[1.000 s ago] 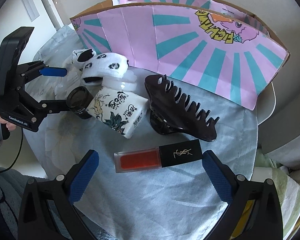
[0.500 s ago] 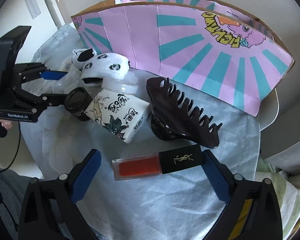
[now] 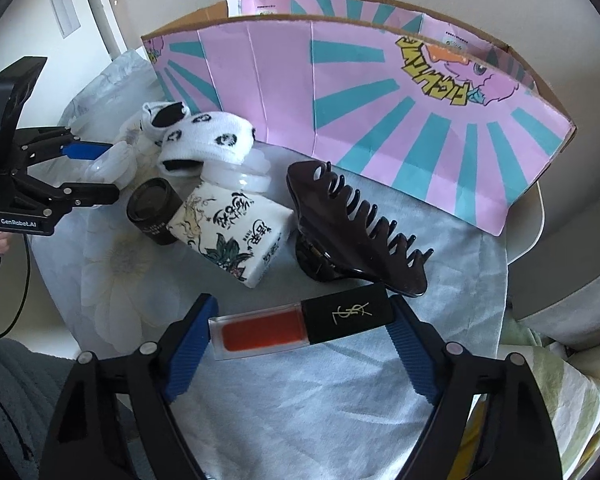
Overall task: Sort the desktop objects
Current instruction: 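Grasp the white earphone case with the left gripper while the right gripper grasps the red lipstick, then carry the earphone case and lipstick into the box and open both grippers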
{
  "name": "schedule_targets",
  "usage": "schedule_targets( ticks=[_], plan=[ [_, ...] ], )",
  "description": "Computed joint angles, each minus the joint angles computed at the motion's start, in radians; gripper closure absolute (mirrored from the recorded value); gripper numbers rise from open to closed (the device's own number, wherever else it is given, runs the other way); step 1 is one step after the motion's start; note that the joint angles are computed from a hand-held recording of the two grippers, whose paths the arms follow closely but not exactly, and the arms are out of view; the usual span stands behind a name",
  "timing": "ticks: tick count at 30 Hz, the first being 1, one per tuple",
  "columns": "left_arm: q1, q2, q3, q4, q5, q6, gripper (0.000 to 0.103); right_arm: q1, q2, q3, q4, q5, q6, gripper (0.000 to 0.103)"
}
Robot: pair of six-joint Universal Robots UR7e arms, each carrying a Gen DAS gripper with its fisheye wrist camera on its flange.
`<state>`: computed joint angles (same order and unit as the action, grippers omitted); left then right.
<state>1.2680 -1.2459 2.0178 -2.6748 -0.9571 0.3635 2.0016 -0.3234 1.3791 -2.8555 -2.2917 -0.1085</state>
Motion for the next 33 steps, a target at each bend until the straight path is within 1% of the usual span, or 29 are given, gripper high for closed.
schedule_targets(
  ticks=[7,12,14,15,16,17,19,20,23,27,31,33],
  plan=[
    [-0.021,-0.053,-0.014,0.046,-0.010,-0.034,0.044,0.012,0.005,-0.038,0.028,-0.004,0.030,0.021],
    [-0.048,-0.075,-0.052,0.088,-0.011,-0.046,0.043,0.034,0.007,-0.078,0.056,-0.004,0.057,0.021],
    [-0.058,-0.079,-0.071,0.111,-0.011,-0.048,0.044,0.042,-0.007,-0.079,0.077,-0.017,0.078,0.021],
    [-0.063,-0.078,-0.081,0.123,-0.008,-0.051,0.043,0.042,-0.015,-0.071,0.054,0.005,0.065,0.021],
    [-0.068,-0.076,-0.087,0.128,-0.003,-0.055,0.043,0.042,-0.057,-0.021,0.056,-0.015,0.079,0.021],
    [-0.072,-0.077,-0.094,0.137,-0.002,-0.060,0.043,0.044,-0.068,-0.011,0.037,-0.009,0.074,0.021],
    [-0.079,-0.080,-0.104,0.148,0.000,-0.061,0.043,0.058,-0.070,-0.020,0.030,-0.022,0.081,0.021],
    [-0.085,-0.081,-0.109,0.153,0.007,-0.057,0.043,0.061,-0.088,-0.009,0.019,-0.021,0.075,0.021],
    [-0.098,-0.072,-0.138,0.169,0.013,-0.036,0.043,0.070,-0.097,-0.028,0.012,-0.024,0.058,0.021],
    [-0.118,-0.036,-0.212,0.191,0.021,0.004,0.043,0.080,-0.094,-0.080,0.030,-0.046,0.031,0.021],
    [-0.128,0.017,-0.288,0.193,0.010,0.049,0.043,0.079,-0.084,-0.126,0.010,-0.032,0.001,0.021],
    [-0.134,0.060,-0.325,0.179,0.037,0.093,0.043,0.077,-0.074,-0.158,0.015,-0.033,-0.025,0.021]
  ],
)
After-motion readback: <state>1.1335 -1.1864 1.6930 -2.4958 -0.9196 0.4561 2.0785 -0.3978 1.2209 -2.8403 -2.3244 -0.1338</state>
